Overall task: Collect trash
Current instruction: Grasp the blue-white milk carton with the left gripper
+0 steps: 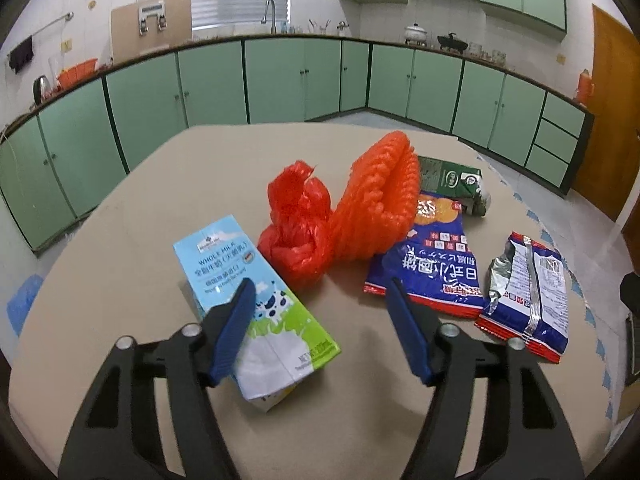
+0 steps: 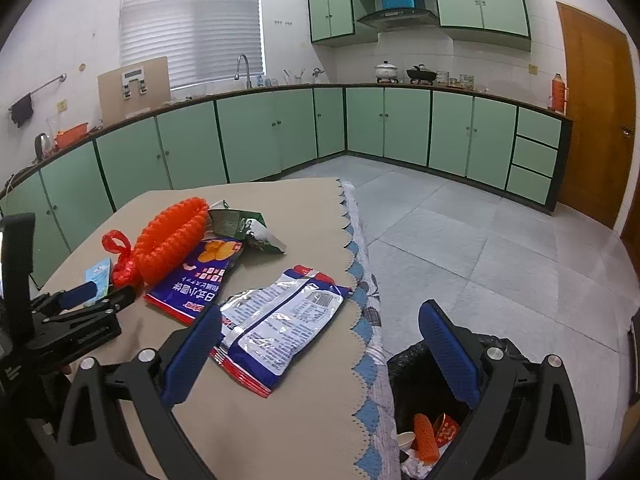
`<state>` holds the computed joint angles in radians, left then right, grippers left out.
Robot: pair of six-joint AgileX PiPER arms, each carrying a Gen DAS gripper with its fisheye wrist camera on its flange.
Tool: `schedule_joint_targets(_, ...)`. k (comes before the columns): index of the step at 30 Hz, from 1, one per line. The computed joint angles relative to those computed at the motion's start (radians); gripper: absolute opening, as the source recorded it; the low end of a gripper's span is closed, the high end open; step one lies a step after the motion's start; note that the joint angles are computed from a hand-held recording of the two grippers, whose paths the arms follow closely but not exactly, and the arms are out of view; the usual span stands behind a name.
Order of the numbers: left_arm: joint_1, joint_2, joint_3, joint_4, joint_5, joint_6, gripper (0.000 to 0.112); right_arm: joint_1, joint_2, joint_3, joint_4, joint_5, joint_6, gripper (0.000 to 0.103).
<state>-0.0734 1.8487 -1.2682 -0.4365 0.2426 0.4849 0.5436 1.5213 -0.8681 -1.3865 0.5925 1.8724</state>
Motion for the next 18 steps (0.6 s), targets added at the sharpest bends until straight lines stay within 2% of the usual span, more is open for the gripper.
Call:
schedule_joint_targets(4,0.006,-0.007,0.006,-0.017,-0.003,0.006,0.045,-0.006,0.006,-0.006,0.022,-0.025,-0.014,0.097)
schedule_joint_targets(6,0.014,-0.011,0.012,-0.055,-0.007,0.034,0.029,-0.011,0.011,-0.013,0.054,-0.041,-0.035,0.097)
schedule_joint_targets(9,0.039,-0.008,0.005,-0.133,0.01,0.097,0.016,-0.008,0.037,-0.044,0.149,-0.029,-0.116,0.096)
schedule_joint_targets(11,0.06,-0.008,0.001,-0.181,0.026,0.145,0.016,-0.016,0.046,-0.047,0.175,-0.054,-0.123,0.096)
schedule_joint_targets(13,0.067,-0.007,-0.001,-0.13,0.024,0.097,0.02,-0.024,0.061,-0.05,0.2,-0.075,-0.123,0.096)
schedule_joint_targets(15,0.068,-0.009,0.001,-0.092,0.021,0.057,0.031,-0.025,0.082,-0.062,0.218,-0.072,-0.127,0.096)
schedule_joint_targets(18,0.08,-0.008,-0.004,-0.114,0.032,0.075,0.036,-0.036,0.115,-0.085,0.247,-0.075,-0.136,0.093)
